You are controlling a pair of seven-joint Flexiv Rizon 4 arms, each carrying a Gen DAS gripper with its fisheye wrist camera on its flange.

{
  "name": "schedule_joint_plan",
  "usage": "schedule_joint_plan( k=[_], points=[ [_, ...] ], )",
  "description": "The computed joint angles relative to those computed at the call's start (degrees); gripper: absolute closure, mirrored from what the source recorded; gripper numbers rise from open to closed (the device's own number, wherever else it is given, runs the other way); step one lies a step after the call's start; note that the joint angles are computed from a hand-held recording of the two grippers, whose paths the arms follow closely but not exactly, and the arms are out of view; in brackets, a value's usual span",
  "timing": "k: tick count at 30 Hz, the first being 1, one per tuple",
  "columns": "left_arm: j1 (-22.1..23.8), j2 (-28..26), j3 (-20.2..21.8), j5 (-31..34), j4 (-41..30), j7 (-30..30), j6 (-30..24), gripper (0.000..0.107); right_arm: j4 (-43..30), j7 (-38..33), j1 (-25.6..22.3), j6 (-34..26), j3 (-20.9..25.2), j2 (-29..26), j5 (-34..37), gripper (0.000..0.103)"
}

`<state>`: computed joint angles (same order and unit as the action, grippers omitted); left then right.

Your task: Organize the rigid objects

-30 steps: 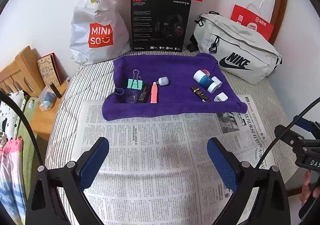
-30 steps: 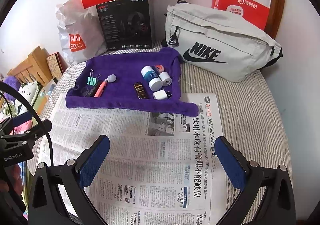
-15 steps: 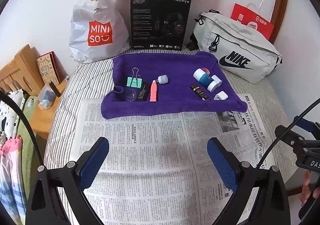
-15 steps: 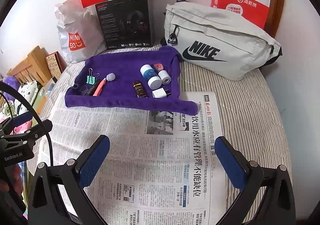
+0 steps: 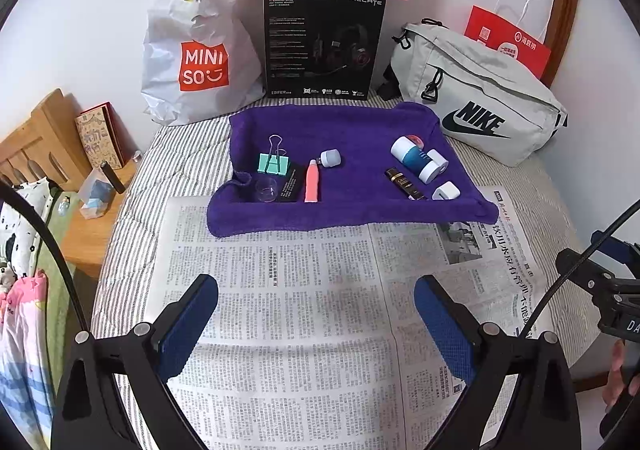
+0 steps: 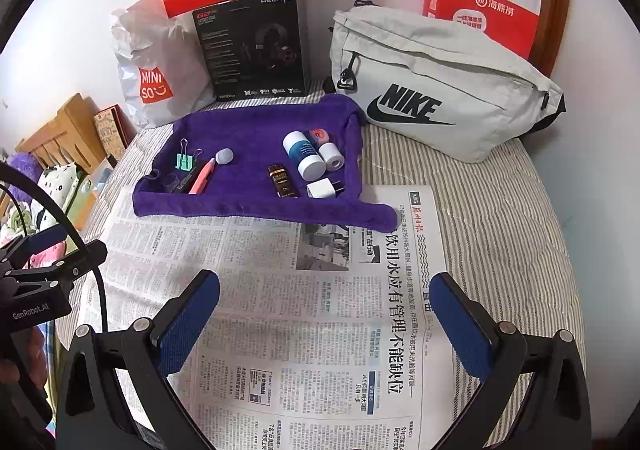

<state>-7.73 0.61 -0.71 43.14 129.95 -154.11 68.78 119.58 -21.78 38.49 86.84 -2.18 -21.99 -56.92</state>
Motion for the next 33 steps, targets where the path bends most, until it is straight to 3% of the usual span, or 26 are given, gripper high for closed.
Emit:
schedule_joint_plan(
  k=[33],
  points=[
    [-0.4, 0.2, -0.5, -0.8, -0.3, 1.0, -0.9, 0.007, 0.1, 0.5, -0.8, -0.8, 0.9, 0.8, -0.8, 0.000]
  ],
)
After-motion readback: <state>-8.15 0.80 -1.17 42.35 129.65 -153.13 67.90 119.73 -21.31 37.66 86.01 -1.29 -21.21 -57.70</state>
